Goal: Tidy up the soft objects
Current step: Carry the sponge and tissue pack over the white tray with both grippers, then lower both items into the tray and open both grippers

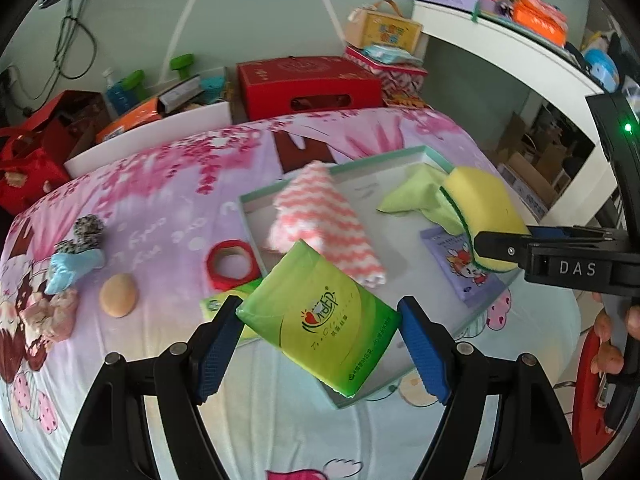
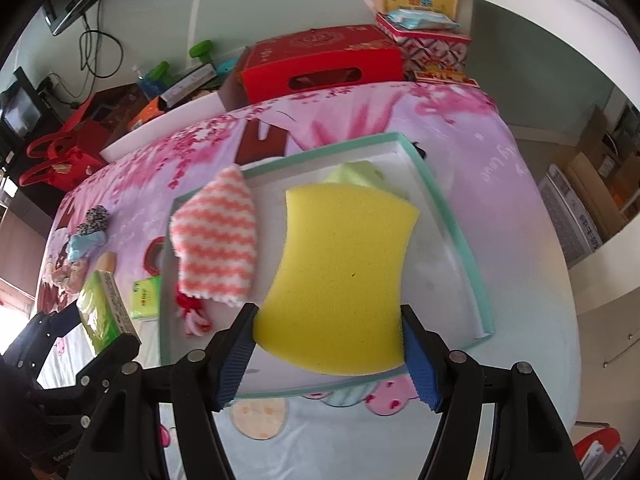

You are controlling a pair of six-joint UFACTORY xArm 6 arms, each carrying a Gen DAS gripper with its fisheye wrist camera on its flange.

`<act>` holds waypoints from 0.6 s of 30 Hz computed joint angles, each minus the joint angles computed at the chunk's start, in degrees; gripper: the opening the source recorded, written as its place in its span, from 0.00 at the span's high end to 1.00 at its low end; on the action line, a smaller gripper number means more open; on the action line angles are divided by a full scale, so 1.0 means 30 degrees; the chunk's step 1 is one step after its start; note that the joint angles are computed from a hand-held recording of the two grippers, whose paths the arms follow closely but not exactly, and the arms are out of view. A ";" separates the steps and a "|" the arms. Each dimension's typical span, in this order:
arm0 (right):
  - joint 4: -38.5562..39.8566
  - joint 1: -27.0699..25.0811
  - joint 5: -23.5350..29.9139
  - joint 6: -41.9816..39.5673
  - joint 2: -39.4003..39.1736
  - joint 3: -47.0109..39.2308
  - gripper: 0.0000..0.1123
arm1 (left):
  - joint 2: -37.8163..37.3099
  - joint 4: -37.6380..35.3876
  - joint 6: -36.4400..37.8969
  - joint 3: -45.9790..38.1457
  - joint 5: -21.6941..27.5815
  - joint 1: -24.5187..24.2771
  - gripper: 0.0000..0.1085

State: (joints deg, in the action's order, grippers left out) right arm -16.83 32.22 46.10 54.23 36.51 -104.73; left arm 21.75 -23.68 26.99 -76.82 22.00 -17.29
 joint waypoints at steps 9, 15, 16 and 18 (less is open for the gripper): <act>0.0739 -0.0612 -0.1076 -0.0353 -0.0332 0.1632 0.36 | 0.1205 0.0660 -0.0479 -0.0821 0.0432 -0.0833 0.27; 0.1328 -0.0770 -0.1365 -0.0710 0.0219 0.1437 0.36 | 0.1848 0.1987 -0.1478 -0.1117 0.0328 -0.1022 0.27; 0.1402 -0.0771 -0.1386 -0.0776 0.0289 0.1377 0.36 | 0.1921 0.1813 -0.1342 -0.1189 0.0437 -0.1031 0.27; 0.1543 -0.0783 -0.1473 -0.0961 0.0450 0.1233 0.35 | 0.2006 0.1437 -0.1022 -0.1333 0.0775 -0.1015 0.27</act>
